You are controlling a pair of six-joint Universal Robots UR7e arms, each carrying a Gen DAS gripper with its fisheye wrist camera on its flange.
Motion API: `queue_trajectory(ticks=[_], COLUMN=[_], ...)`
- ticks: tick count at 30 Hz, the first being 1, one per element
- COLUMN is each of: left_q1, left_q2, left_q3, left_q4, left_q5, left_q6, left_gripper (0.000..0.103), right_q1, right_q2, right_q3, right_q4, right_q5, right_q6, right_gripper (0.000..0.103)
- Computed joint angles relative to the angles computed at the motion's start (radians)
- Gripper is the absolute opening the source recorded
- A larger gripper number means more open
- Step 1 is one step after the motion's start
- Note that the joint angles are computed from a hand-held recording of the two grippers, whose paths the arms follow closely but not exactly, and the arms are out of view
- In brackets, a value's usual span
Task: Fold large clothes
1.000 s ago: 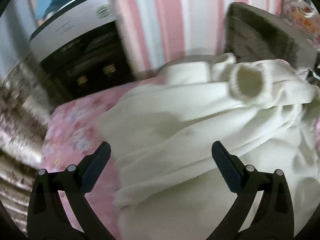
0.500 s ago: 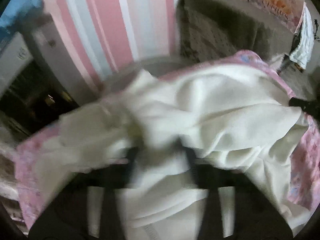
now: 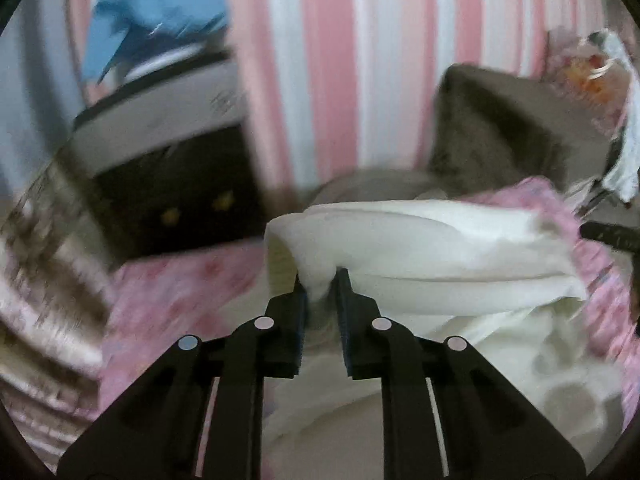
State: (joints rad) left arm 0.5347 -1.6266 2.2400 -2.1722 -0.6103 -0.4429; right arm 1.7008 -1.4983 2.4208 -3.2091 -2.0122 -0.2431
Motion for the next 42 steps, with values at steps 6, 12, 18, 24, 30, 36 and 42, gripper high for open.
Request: queue_trajectory(ticks=[6,12,18,24,30,36,42], left_q1=[0.18,0.05,-0.03,0.255,0.216,0.114,0.193], left_q2=[-0.062,-0.105,-0.21,-0.146,-0.183,-0.281,-0.043], left_q3=[0.073,0.111,0.143,0.136,0.163,0.155,0.113], left_q4=[0.021,-0.159,-0.101,-0.078,0.005,0.084,-0.103], left_q5=[-0.101,-0.065,-0.017,-0.136,-0.046,0.035,-0.056], left_q6=[-0.01,0.096,0.056,0.081,0.009,0.002,0.114], left_gripper=[0.016,0.016,0.017,0.022,0.076,0.092,0.018], right_q1=[0.023,0.073,0.051,0.016,0.029,0.069,0.089], right_q2=[0.216,0.139,0.067,0.221,0.102,0.043,0.206], right_q3=[-0.061,0.007,-0.012,-0.083,-0.02,0.04,0.036], right_q4=[-0.038,-0.32,-0.2,-0.088,-0.09,-0.098,-0.118], right_q5=[-0.12,-0.059,0.073,-0.035,-0.037,0.001,-0.053], right_q6=[-0.024,-0.075,-0.052,-0.076,-0.1,-0.184,-0.278], right_gripper=[0.02,0.013,0.015,0.038,0.062,0.065,0.012])
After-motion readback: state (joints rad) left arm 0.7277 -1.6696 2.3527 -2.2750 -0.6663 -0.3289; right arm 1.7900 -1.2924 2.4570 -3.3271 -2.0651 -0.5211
